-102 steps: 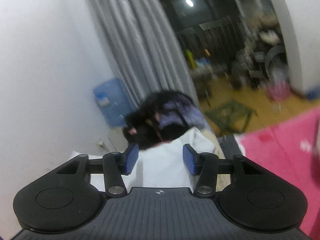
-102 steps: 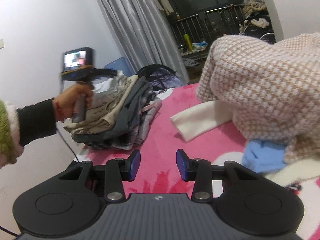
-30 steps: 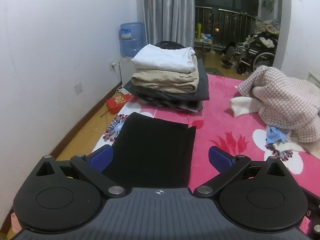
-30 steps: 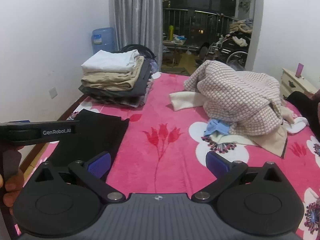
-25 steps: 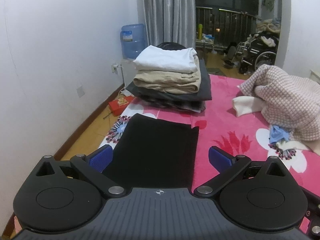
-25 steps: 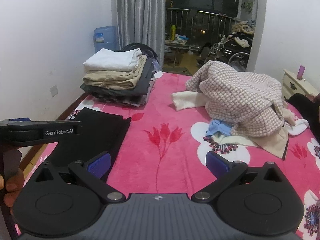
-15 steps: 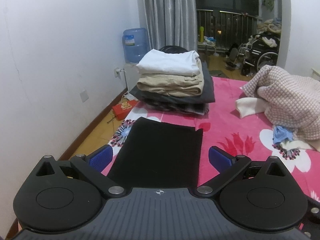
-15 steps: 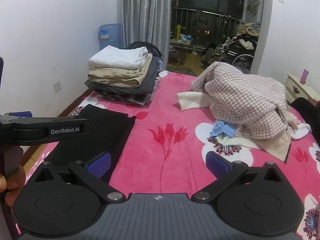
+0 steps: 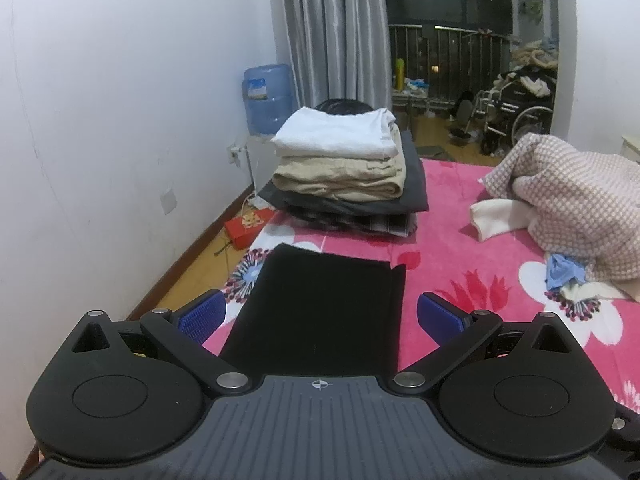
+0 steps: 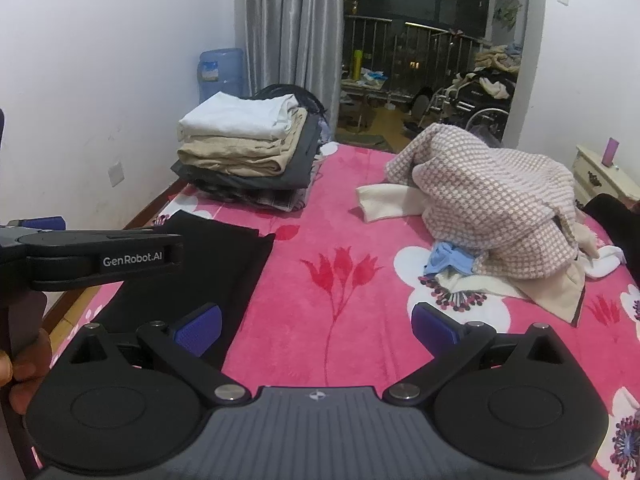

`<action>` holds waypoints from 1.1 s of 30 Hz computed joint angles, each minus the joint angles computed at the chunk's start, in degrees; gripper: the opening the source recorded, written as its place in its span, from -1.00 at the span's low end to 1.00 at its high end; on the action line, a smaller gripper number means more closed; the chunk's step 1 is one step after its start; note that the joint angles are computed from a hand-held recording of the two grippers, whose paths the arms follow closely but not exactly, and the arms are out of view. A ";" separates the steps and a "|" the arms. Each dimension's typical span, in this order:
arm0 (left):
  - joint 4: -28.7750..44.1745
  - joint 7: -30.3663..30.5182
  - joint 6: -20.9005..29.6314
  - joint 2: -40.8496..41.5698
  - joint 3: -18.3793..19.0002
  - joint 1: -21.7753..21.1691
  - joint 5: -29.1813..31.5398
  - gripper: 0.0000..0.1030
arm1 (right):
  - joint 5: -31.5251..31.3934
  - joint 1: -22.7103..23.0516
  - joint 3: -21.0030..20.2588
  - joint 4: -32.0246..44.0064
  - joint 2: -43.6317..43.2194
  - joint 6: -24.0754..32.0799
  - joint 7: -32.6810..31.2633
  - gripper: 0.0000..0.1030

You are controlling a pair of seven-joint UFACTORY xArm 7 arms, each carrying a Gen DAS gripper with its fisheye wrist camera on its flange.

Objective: Fold clothes

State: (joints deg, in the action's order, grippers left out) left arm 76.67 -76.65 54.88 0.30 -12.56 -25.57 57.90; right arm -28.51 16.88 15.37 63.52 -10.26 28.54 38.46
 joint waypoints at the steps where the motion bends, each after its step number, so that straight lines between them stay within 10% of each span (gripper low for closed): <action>1: 0.20 -0.25 0.05 0.11 -0.03 -0.04 0.29 0.99 | -0.21 -0.13 0.00 0.00 -0.11 0.00 0.36 1.00; 33: -1.38 -0.93 1.39 -0.98 -1.12 -1.26 -5.51 0.99 | -1.05 -1.74 1.43 -4.49 -4.82 2.30 3.10 1.00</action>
State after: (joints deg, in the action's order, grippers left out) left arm 75.29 -77.58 56.27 -0.68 -13.69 -26.82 52.40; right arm -29.56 15.15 16.80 59.03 -15.08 30.84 41.56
